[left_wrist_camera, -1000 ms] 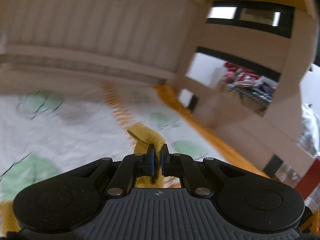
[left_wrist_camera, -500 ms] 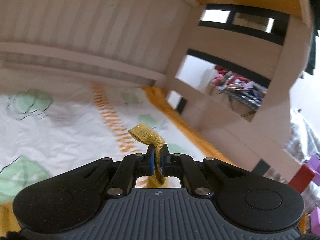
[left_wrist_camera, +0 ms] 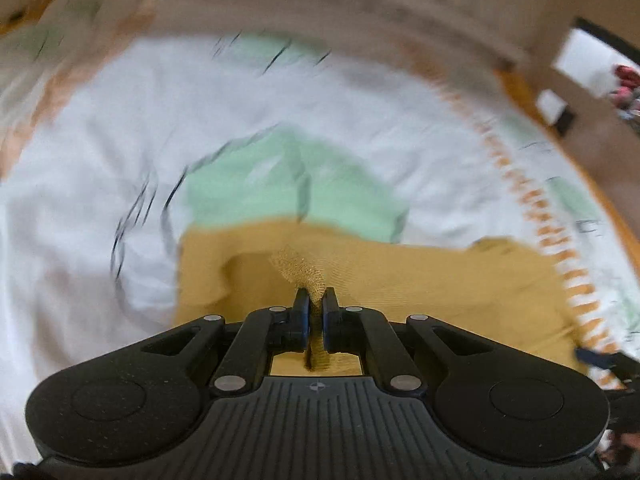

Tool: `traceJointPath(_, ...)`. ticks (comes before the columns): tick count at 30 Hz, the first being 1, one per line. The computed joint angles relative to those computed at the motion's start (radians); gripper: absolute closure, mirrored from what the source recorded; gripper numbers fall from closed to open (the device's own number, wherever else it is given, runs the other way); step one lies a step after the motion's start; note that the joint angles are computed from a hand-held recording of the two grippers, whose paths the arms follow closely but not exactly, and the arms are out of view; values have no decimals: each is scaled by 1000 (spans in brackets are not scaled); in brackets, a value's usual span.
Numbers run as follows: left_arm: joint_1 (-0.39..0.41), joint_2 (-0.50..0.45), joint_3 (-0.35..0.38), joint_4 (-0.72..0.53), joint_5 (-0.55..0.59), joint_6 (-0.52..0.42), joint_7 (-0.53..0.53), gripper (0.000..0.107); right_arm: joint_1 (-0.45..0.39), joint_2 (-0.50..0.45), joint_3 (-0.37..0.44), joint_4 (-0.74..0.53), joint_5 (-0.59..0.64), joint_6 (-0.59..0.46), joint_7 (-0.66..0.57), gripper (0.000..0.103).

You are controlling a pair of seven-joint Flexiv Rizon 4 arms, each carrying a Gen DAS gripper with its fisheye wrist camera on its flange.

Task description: Fold small clothes

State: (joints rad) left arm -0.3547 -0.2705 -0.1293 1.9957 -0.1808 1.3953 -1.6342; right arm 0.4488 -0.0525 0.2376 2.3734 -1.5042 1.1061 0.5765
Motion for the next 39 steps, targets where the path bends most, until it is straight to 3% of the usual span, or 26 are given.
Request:
traceJointPath(3, 25, -8, -20, 39, -33, 25, 14, 101, -15, 0, -16, -1, -82, 17, 67, 23)
traceJointPath(6, 52, -15, -54, 52, -73, 49, 65, 101, -20, 10, -10, 3, -82, 4, 53, 25)
traceJointPath(7, 58, -20, -59, 53, -80, 54, 82, 101, -24, 14, -12, 3, -100, 1, 59, 31)
traceJointPath(8, 44, -24, -37, 45, -58, 53, 78, 101, -21, 21, -5, 7, -92, -21, 41, 44)
traceJointPath(10, 5, -38, 20, 21, 3, 44, 46, 100, -9, 27, 11, 7, -30, -64, -53, 61)
traceJointPath(18, -17, -66, 79, 5, 73, 47, -43, 97, -10, 19, -3, 0, -47, -79, -135, 63)
traceJointPath(22, -78, -67, 176, -10, 167, 48, -155, 73, -17, 14, -5, 3, -65, -73, -142, 61)
traceJointPath(25, -47, -50, 154, 11, 184, 62, -158, 70, -12, 11, 0, 3, -55, -90, -181, 61)
traceJointPath(27, -67, -38, 182, 9, 226, 49, -187, 69, -10, 5, -1, 0, -53, -96, -206, 61)
traceJointPath(29, -96, -29, 218, 0, 289, 34, -237, 58, -9, -3, -4, -4, -54, -91, -225, 61)
traceJointPath(32, -101, -9, 233, 4, 354, 25, -302, 54, -12, -16, -12, -10, -76, -82, -241, 62)
traceJointPath(33, -80, 2, 212, 22, 345, 38, -298, 54, -16, -18, -15, -10, -78, -73, -244, 65)
traceJointPath(34, -65, 12, 197, 36, 339, 47, -297, 54, -25, -13, -21, -7, -95, -50, -228, 89)
traceJointPath(35, -57, 24, 190, 48, 337, 49, -299, 52, -35, -3, -24, -3, -108, -29, -200, 94)
traceJointPath(39, -19, 89, 156, 120, 339, 56, -276, 41, -64, 40, -25, 17, -161, 39, -128, 92)
